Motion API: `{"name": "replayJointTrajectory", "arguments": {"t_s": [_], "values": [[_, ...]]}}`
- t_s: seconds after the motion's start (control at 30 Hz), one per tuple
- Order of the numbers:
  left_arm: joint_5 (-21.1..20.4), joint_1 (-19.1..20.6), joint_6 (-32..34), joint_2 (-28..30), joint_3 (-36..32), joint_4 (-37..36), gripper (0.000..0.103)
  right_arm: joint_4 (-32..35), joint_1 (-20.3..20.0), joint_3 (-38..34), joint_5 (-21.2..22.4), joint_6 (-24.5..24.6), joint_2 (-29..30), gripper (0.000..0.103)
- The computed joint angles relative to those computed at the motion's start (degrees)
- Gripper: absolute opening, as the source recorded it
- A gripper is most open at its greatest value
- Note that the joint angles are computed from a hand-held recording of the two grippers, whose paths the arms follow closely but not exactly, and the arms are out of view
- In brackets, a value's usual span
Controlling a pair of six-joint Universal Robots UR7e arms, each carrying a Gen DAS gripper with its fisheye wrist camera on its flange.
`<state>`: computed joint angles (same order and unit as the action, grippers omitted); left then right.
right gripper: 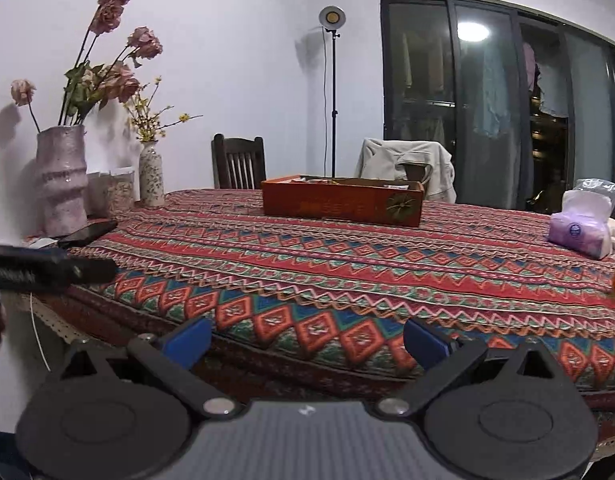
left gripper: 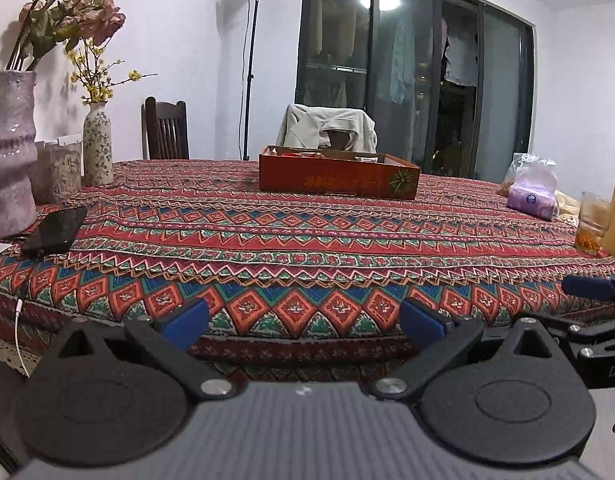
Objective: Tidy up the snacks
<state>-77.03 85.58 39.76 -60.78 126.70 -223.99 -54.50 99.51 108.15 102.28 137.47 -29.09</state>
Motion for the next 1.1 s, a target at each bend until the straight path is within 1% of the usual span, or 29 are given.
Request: {"name": "replayJointTrajectory", "arguments": {"t_s": [0.3,0.67,1.1], "values": [[0.43,-0.53,-0.65,-0.6,0.42,-1.12,0.103,0.69,0.76,-0.54,-0.02,-0.1,-0.18,0.103],[-0.55,-0.75,0.91,-0.78,1.1,-1.76,0.103,0.33,0.53,-0.08,-1.09,0.43,-0.51,0.103],[-1.22,-0.65,0.74,-1.36,1.26,-1.04,0.103,-0.72,0.43,0.3,-0.87,-0.15,-0.5,0.103]]}}
